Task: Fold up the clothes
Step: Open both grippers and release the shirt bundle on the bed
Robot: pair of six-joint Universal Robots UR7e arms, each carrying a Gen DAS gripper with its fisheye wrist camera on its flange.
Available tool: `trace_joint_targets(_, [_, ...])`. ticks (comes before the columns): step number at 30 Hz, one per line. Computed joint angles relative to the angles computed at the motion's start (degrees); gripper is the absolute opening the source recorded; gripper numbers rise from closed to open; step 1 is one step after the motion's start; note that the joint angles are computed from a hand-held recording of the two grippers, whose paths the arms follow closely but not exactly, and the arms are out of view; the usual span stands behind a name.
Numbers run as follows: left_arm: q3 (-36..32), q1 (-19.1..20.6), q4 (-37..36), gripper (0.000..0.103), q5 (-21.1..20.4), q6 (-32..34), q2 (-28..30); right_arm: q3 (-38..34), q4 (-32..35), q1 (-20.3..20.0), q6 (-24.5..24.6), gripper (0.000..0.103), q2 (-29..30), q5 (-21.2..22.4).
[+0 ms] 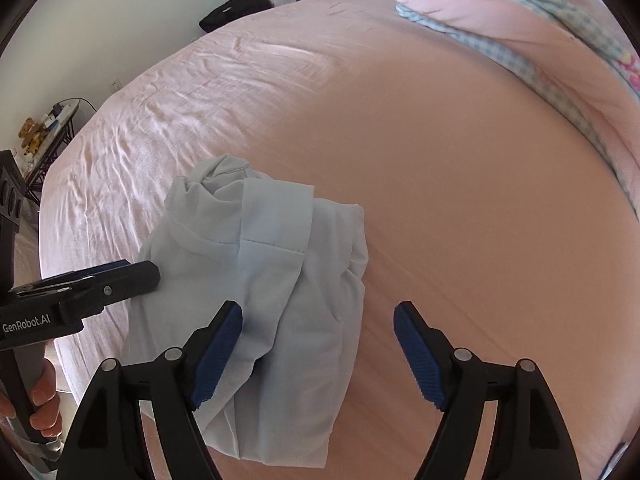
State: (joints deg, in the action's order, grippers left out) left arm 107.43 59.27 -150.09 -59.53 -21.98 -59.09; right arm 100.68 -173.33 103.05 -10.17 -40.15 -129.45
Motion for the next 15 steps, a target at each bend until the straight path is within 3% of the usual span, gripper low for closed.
trace_joint_targets(2, [2.34, -2.31, -1.85, 0.075, 4.62, 1.54, -1.23, 1.93, -2.98, 0.36, -0.57, 0.078, -0.87, 0.68])
trace_joint_targets(7, [6.34, -4.5, -1.7, 0.076, 7.51, 2.86, -4.59, 4.31, -7.44, 1.66, 0.31, 0.078, -1.92, 0.39])
trace_joint_targets(12, [8.8, -3.39, -3.42, 0.076, 4.63, 0.2, -6.68, 5.03, -10.89, 3.09, -2.4, 0.078, -1.33, -2.42])
trace_joint_targets(15, [9.24, -2.44, -5.4, 0.076, 3.45, -1.17, -7.21, 7.09, -11.61, 2.65, -0.62, 0.078, -2.95, -0.81])
